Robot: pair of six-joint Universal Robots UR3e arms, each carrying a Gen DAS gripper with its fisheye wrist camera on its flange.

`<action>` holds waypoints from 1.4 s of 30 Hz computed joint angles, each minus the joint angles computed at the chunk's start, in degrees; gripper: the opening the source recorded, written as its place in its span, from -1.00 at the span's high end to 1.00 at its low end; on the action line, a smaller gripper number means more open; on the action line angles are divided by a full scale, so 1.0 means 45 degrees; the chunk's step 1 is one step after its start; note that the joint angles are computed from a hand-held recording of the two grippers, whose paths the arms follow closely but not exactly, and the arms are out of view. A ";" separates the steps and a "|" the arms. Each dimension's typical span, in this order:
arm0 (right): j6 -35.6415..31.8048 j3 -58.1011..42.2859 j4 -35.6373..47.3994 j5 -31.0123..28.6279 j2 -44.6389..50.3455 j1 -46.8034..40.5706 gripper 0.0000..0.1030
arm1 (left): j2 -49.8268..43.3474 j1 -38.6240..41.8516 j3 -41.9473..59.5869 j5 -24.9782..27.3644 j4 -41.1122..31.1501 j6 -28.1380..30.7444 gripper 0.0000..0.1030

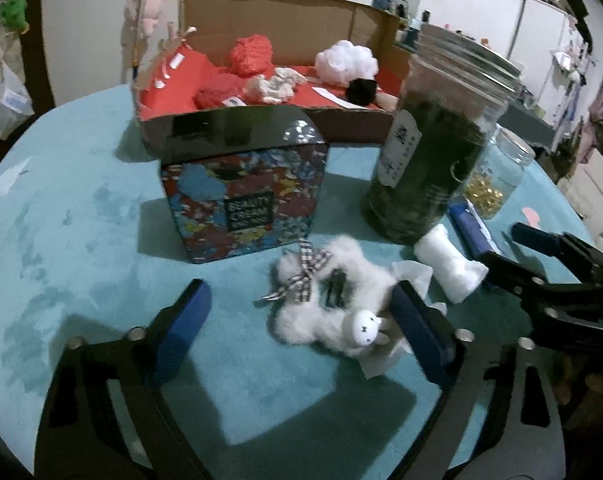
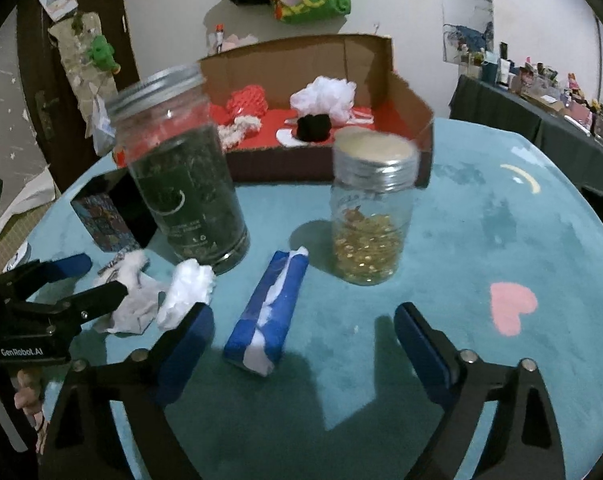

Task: Organize soft objects
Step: 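Grasp the white fluffy bunny plush with the left tool while the right tool grasps the blue-white tube, then carry the bunny plush and tube into the box and open both tools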

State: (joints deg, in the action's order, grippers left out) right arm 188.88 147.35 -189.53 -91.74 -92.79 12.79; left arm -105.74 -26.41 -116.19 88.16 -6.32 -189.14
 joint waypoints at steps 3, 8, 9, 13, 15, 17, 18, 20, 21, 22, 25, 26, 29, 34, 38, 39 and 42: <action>-0.0172 -0.0235 0.0090 -0.0104 0.0296 0.0220 -0.39 | -0.0051 0.0006 -0.0098 -0.0388 0.0275 0.0358 -0.38; -0.0627 0.0099 -0.0564 0.0527 0.0393 0.0257 0.38 | 0.0015 -0.0028 -0.0434 -0.0922 0.0848 0.0800 0.07; -0.0755 0.0198 -0.0688 0.0779 0.0372 0.0210 0.39 | 0.0017 -0.0120 -0.0456 -0.0805 0.0938 0.0780 0.09; -0.0883 0.0465 -0.1229 0.0796 0.0299 0.0320 0.47 | 0.0162 -0.0234 -0.0539 -0.0658 0.0977 0.0687 0.12; -0.0958 0.0578 -0.1192 0.1023 0.0092 0.0202 0.47 | 0.0243 -0.0226 -0.0580 -0.0697 0.0977 0.0677 0.13; -0.0991 0.0624 -0.1170 0.0993 -0.0056 0.0212 0.48 | 0.0280 -0.0230 -0.0583 -0.0698 0.0948 0.0665 0.13; -0.1012 0.0620 -0.1147 0.0996 -0.0106 0.0189 0.48 | 0.0284 -0.0229 -0.0579 -0.0698 0.0942 0.0657 0.13; -0.1066 0.0644 -0.1075 0.1124 -0.0241 0.0089 0.48 | 0.0297 -0.0200 -0.0575 -0.0757 0.0927 0.0662 0.13; -0.1081 0.0643 -0.1050 0.1130 -0.0269 0.0089 0.48 | 0.0329 -0.0182 -0.0578 -0.0796 0.0911 0.0650 0.13; -0.1092 0.0670 -0.1024 0.1137 -0.0326 0.0067 0.48 | 0.0356 -0.0181 -0.0582 -0.0806 0.0896 0.0655 0.13; -0.1092 0.0715 -0.0946 0.1238 -0.0439 0.0004 0.48 | 0.0437 -0.0206 -0.0595 -0.0754 0.0890 0.0666 0.14; -0.1117 0.0690 -0.0923 0.1269 -0.0440 -0.0030 0.48 | 0.0447 -0.0185 -0.0608 -0.0781 0.0901 0.0666 0.14; -0.1101 0.0707 -0.0925 0.1270 -0.0474 -0.0046 0.48 | 0.0529 -0.0155 -0.0641 -0.0825 0.0903 0.0687 0.15; -0.1188 0.0872 -0.0806 0.1440 -0.0769 -0.0214 0.49 | 0.0687 -0.0141 -0.0705 -0.0764 0.0904 0.0739 0.15; -0.1254 0.0965 -0.0617 0.1670 -0.1047 -0.0475 0.49 | 0.0845 -0.0026 -0.0816 -0.0842 0.0910 0.0743 0.15; -0.1275 0.0987 -0.0614 0.1704 -0.1087 -0.0521 0.49 | 0.0875 -0.0023 -0.0851 -0.0839 0.0925 0.0748 0.15; -0.1332 0.1052 -0.0528 0.1788 -0.1288 -0.0610 0.49 | 0.1045 0.0034 -0.0970 -0.0835 0.0933 0.0784 0.15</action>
